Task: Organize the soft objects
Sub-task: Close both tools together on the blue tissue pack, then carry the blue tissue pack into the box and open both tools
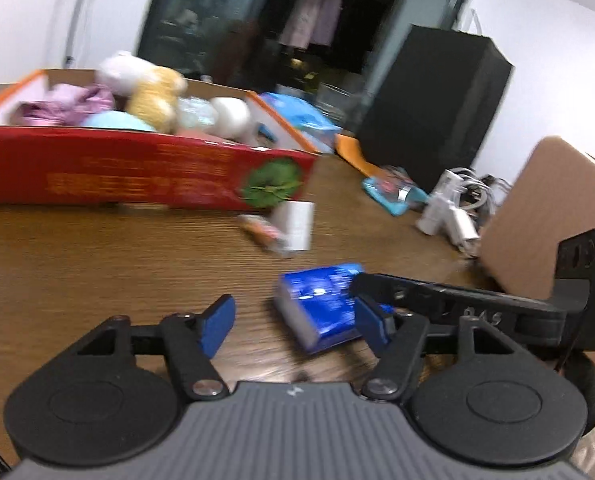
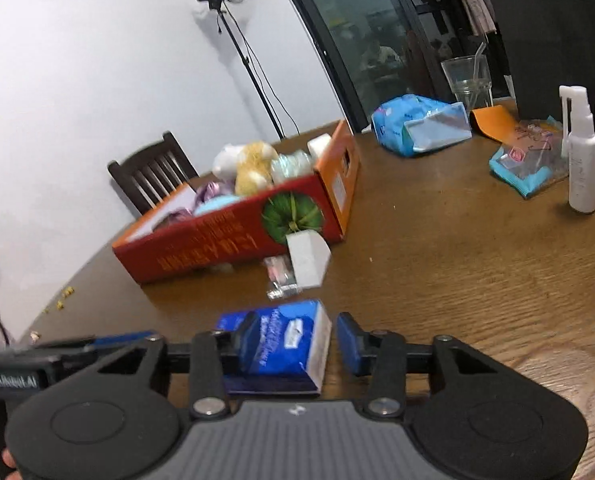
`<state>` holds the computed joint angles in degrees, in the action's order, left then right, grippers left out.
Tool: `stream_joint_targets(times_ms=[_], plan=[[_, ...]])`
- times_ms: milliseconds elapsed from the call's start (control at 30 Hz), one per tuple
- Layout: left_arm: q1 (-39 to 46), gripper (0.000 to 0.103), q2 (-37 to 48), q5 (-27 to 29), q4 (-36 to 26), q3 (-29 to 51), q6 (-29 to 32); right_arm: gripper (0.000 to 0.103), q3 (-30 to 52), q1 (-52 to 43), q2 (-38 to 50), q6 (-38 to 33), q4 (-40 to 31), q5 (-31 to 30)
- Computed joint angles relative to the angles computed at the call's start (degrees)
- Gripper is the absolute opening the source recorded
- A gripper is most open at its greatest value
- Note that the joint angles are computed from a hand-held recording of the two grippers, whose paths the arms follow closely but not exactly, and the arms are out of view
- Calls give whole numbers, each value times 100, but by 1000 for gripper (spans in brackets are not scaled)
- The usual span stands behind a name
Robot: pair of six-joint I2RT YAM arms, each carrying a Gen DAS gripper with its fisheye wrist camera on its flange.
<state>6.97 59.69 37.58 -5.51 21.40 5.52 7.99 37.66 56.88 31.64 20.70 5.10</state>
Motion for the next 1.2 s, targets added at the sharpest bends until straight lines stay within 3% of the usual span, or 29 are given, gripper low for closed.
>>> stream_joint_targets(times_ms=[67,167,500,633,700,767,833,967,1033,1100,1200], plan=[[-133,45,364,66,314,-18,-47,37,-116,-15,63,-25,270,-23],[-48,35,849,366,326,108,-47,23,-304,-369,13,81,485,-491],[465,31,1712,1284,298,448,-244,21,-300,-716,35,146,503,-1034],[644,31,1198,1186,424,297,-528,21,-261,-215,-241,287,282,-519],[947,31,1101,1556,394,455,-641,21,-178,32,-548,446,157,-286],[1188,31,1241,1872,348,842,-696,21,85,185,-761,264,128,-87],[1212,31,1611,1884,411,1474,-821,20,515,20,-507,-27,308,-302],[816,32,2641,1494,596,2926,-825,20,2084,-506,1054,-877,314,-516],[647,35,3627,1599,129,4066,-733,20,2984,-699,1912,-1269,142,-375],[511,35,4684,1644,-407,5224,-1017,20,3844,-797,2684,-1635,-211,-95],[301,34,5705,1231,-1127,6432,-859,20,4962,-1002,3704,-1859,-864,-72]])
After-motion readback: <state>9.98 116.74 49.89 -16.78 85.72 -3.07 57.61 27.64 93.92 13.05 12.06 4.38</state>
